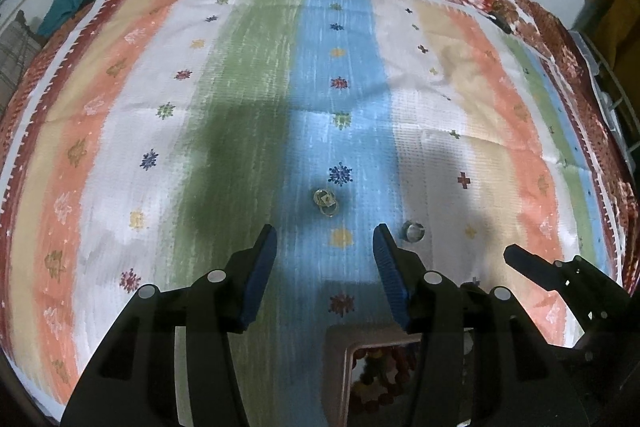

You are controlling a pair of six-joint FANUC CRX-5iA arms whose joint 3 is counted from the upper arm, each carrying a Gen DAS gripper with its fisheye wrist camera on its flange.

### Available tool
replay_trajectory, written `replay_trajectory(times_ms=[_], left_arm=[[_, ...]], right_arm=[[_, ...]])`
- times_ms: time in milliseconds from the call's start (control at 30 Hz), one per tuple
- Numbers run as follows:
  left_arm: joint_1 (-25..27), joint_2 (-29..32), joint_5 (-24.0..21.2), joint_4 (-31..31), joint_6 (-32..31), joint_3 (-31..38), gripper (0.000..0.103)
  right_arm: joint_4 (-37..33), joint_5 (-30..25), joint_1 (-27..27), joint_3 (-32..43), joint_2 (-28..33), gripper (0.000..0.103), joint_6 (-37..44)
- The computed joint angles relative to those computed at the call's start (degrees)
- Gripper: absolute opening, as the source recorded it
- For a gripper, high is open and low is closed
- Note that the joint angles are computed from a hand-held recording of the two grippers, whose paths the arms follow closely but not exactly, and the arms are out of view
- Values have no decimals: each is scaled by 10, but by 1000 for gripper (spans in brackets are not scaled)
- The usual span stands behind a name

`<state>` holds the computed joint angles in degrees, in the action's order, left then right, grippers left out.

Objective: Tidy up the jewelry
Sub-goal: 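Move the left tool to the gold ring while the right tool moves to the silver ring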

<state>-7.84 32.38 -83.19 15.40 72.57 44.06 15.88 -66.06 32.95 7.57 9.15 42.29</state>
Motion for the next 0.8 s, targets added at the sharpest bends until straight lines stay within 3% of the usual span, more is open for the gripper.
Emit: replay_trajectory(times_ms=[800], left_arm=[[-14, 128, -90, -22, -2, 161, 50]], right_arm=[[-74, -19, -47, 72, 71, 55, 61]])
